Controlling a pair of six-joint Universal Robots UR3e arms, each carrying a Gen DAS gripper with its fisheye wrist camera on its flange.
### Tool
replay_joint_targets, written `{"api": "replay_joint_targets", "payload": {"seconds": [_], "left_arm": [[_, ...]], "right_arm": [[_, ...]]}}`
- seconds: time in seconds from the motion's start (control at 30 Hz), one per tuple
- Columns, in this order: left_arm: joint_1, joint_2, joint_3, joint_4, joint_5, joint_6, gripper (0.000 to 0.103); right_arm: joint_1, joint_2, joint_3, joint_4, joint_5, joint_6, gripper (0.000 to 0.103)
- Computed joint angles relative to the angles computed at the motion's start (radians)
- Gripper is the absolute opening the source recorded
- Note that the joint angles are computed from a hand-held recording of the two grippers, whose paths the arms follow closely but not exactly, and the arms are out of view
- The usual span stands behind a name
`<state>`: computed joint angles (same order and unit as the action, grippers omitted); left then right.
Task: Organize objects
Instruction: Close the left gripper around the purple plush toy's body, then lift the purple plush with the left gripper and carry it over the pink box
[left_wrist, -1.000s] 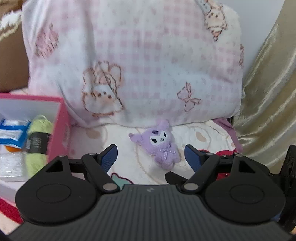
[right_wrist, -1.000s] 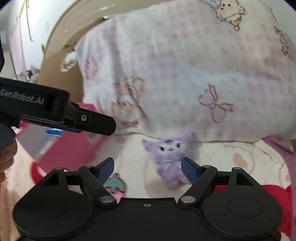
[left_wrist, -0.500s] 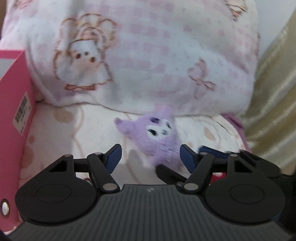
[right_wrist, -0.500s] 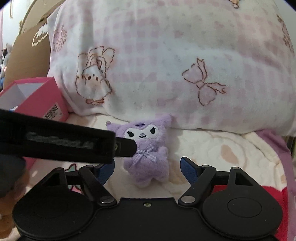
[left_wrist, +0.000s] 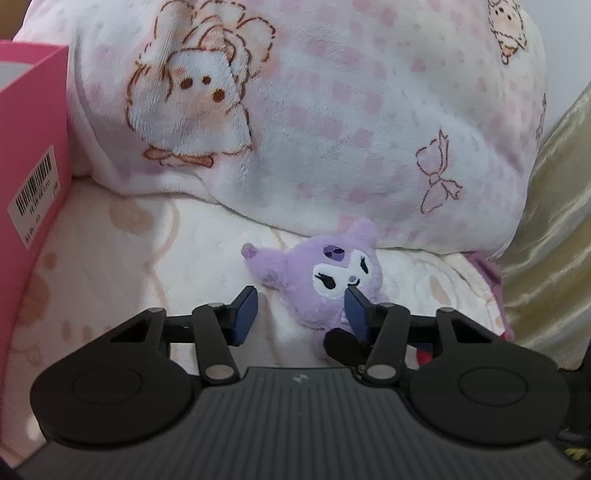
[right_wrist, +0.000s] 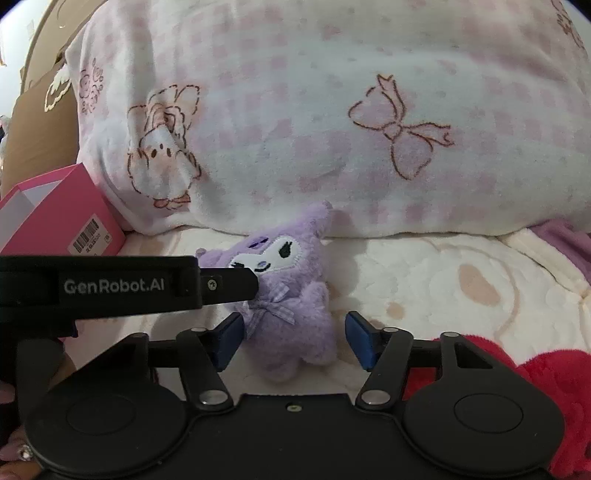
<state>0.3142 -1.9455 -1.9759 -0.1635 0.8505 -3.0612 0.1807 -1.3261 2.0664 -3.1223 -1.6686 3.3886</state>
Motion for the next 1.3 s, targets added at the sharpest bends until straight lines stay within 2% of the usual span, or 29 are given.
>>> {"api": "replay_joint_targets", "payload": {"seconds": [0.03,0.17,0.53,0.87,1.0,1.2,1.3], "left_arm": [[0.005,-0.003,0.003,-0.011,-0.016,-0.002,0.046],[0.020,-0.011,0.009,-0.074,-0.085,0.020,0.040],[0.003,-0.012,-0.019,-0.007,-0.051,0.024,0.040],[0.014,0.032,-0.055,-0.011,-0.064,0.052,0.037],[0.032,0.066,-0.104,0.010,-0.071,0.035,0.037],[0.061,0.145,-0.148,-0.089,-0.070,0.078,0.037],[0.084,0.213,-0.165,-0.183,-0.077,0.117,0.037]], "right_arm": [[0.001,0.003,-0.001,-0.001,0.003,-0.003,0.057],[0.026,0.018,-0.010,-0.010,-0.026,-0.034,0.053],[0.034,0.036,0.003,-0.041,-0.043,-0.047,0.049],[0.039,-0.006,0.005,0.002,-0.035,-0.039,0.046],[0.030,-0.041,0.013,0.046,0.006,-0.028,0.046],[0.040,-0.075,0.036,0.077,0.026,-0.014,0.046],[0.045,-0.112,0.054,0.101,0.042,-0.008,0.045]]}}
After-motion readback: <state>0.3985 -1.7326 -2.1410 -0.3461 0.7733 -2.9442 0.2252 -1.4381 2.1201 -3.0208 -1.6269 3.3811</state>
